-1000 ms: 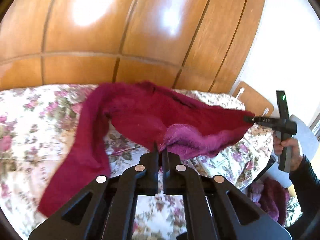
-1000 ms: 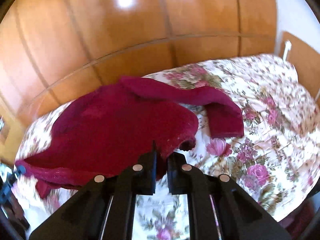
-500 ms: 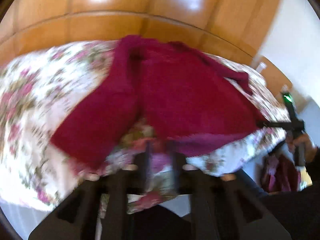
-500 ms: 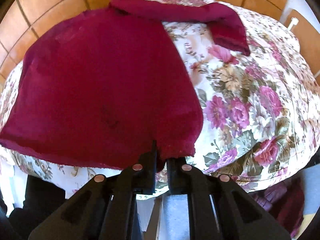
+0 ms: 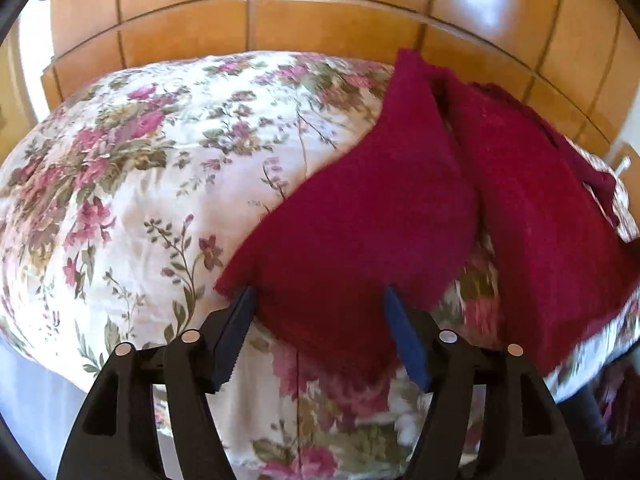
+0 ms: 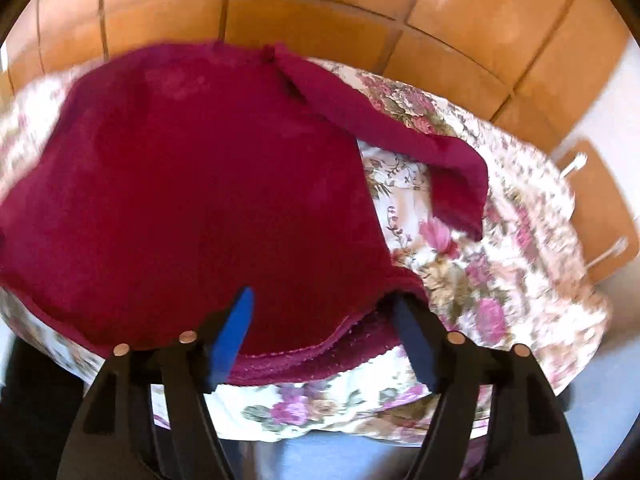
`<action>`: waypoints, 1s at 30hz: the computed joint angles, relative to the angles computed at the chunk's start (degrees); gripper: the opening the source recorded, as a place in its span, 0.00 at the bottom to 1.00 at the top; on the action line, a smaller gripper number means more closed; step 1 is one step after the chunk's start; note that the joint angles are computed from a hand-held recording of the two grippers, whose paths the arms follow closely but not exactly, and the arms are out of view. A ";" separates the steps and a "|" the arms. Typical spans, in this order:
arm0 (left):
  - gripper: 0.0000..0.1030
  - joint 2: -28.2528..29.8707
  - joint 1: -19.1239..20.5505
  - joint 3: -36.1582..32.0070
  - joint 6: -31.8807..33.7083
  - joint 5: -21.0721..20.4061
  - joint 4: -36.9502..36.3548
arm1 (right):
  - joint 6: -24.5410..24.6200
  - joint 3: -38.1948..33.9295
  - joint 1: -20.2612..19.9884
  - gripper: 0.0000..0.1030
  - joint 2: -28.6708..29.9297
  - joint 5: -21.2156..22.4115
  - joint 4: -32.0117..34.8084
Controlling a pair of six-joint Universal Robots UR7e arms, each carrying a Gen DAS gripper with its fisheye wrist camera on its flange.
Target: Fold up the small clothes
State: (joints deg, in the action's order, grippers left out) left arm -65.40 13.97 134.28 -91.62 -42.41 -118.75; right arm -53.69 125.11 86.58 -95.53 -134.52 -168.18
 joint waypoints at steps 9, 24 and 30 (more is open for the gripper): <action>0.04 -12.18 2.69 -1.70 -12.34 7.65 20.68 | 19.82 -7.97 -7.47 0.75 -3.28 -2.28 30.90; 0.04 -10.15 23.19 -23.51 -22.93 18.32 65.86 | 21.86 -11.89 -8.96 0.79 -3.51 -2.09 17.99; 0.20 -7.73 27.72 -24.89 -21.32 16.22 60.44 | 17.00 -10.46 -5.08 0.79 0.78 -0.46 13.89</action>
State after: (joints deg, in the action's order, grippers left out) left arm -73.13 41.68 109.38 -112.94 -26.19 -58.30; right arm -36.68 114.66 81.51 -94.74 -134.98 -154.30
